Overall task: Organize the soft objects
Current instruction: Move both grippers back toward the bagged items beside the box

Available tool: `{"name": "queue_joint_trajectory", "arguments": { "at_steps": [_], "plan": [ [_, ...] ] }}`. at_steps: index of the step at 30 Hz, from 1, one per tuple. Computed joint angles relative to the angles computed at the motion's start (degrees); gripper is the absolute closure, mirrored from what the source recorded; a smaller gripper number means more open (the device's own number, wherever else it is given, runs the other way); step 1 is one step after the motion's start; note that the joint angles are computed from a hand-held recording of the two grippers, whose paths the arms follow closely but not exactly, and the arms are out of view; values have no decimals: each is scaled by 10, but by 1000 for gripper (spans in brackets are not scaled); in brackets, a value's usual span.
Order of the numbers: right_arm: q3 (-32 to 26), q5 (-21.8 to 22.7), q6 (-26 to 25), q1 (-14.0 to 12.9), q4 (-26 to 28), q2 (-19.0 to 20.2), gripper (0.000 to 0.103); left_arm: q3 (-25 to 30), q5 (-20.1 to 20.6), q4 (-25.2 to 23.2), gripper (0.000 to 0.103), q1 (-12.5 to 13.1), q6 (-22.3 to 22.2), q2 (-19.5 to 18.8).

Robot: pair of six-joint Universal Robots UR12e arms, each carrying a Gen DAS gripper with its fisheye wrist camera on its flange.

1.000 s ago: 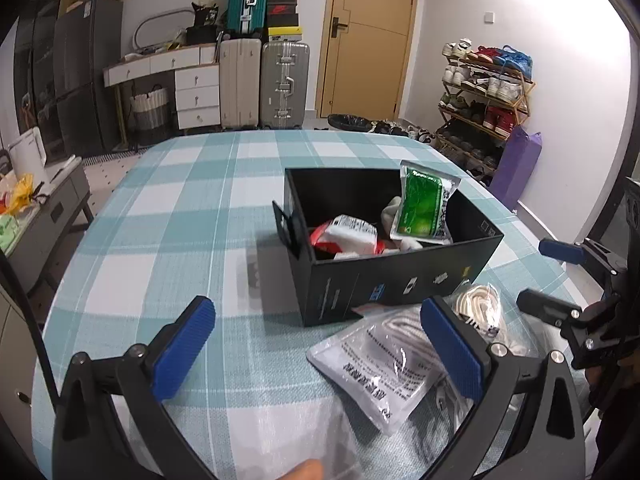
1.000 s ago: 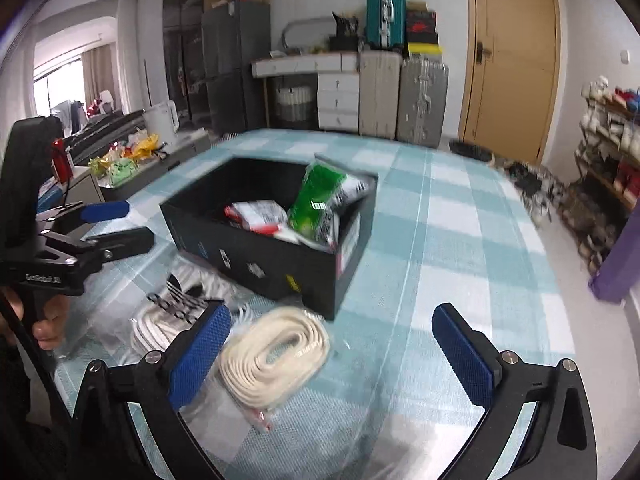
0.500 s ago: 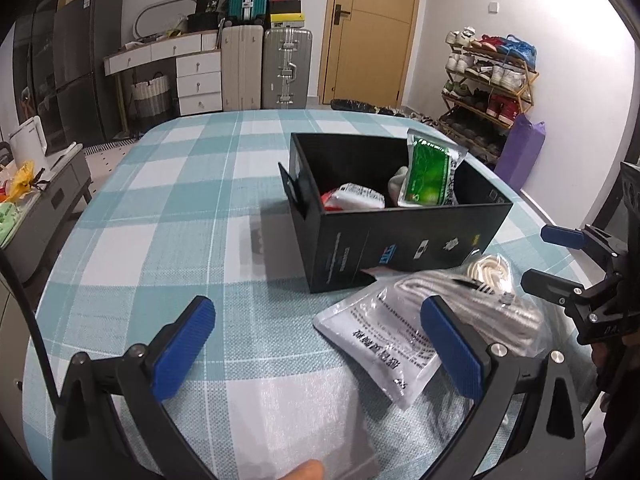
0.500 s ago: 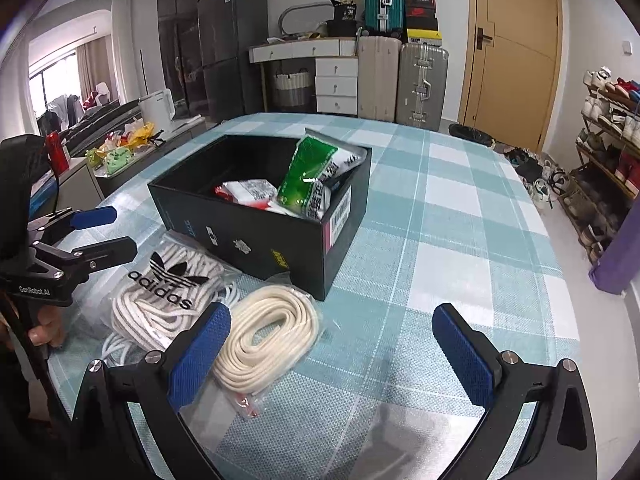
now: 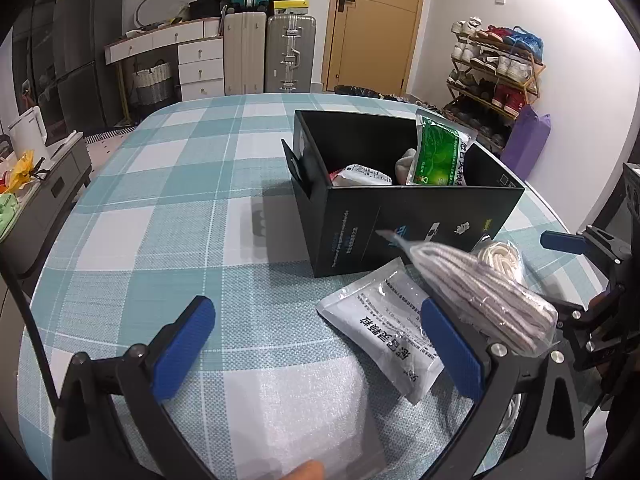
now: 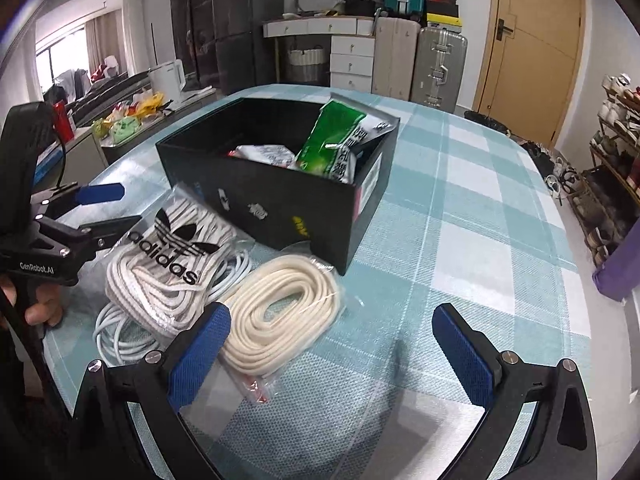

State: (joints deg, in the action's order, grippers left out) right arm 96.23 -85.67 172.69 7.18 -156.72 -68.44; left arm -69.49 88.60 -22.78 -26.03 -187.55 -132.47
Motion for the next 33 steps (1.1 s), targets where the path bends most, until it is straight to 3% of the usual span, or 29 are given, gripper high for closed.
{"name": "queue_joint_trajectory", "arguments": {
  "at_steps": [8,22,27,33],
  "plan": [
    [-10,-17,1,2,36,6,1,4,8,-10,0,-2,7,-1],
    [-6,-71,-8,-1,39,0,1,3,4,-8,0,0,2,-1],
    [-4,-14,-7,-9,48,-1,1,2,1,-8,0,1,2,-1],
    [-12,5,-10,-2,54,7,1,2,-4,-6,0,2,-1,-1]
  ]
}}
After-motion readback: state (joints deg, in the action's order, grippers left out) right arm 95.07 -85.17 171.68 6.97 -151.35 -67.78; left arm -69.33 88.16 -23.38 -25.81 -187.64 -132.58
